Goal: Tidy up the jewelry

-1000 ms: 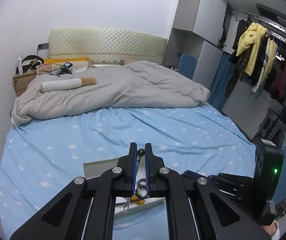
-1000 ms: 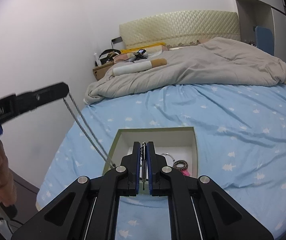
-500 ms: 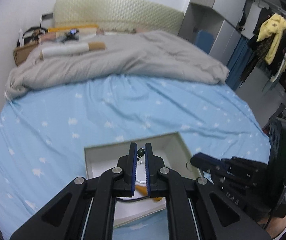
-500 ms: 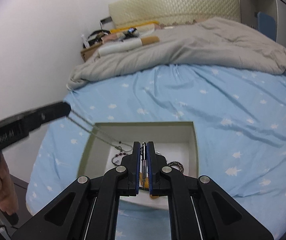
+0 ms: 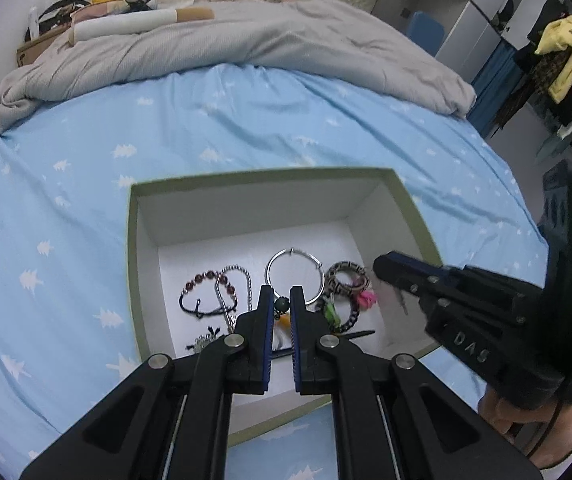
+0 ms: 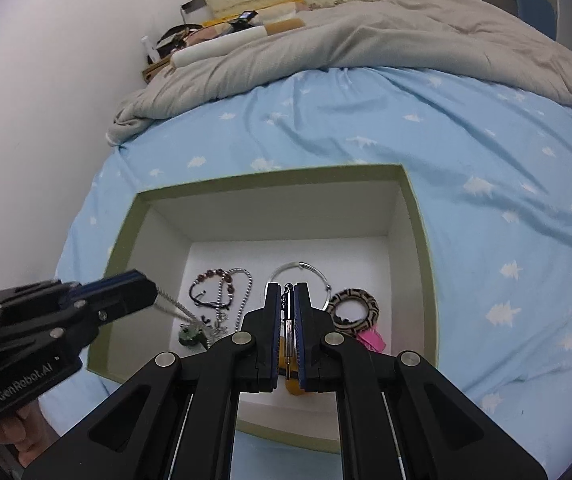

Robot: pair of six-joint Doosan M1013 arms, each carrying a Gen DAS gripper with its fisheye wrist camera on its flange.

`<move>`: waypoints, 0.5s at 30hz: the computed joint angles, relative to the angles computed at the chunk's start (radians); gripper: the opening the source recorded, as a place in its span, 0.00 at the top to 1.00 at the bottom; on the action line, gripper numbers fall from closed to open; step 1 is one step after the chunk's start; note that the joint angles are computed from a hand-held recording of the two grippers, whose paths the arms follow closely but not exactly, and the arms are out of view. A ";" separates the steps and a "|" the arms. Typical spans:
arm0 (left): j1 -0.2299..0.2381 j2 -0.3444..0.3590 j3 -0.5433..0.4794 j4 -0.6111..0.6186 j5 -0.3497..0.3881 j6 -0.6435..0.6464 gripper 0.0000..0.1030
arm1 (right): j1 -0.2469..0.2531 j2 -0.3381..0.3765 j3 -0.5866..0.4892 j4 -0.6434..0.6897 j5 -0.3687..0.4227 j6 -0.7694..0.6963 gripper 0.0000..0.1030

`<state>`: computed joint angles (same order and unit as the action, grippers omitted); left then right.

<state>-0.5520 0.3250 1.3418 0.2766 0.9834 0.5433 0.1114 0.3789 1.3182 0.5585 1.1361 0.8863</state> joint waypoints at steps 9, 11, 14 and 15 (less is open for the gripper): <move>0.000 -0.031 -0.006 0.032 0.035 -0.046 0.92 | -0.025 -0.014 -0.015 0.049 0.014 -0.020 0.94; -0.003 -0.039 -0.015 0.047 0.061 -0.060 0.92 | -0.029 -0.023 -0.019 0.058 0.011 -0.021 0.93; -0.010 -0.053 -0.022 0.062 0.078 -0.064 0.92 | -0.033 -0.038 -0.024 0.059 -0.002 -0.019 0.85; -0.012 -0.058 -0.021 0.064 0.076 -0.059 0.92 | -0.035 -0.043 -0.023 0.062 -0.008 -0.025 0.85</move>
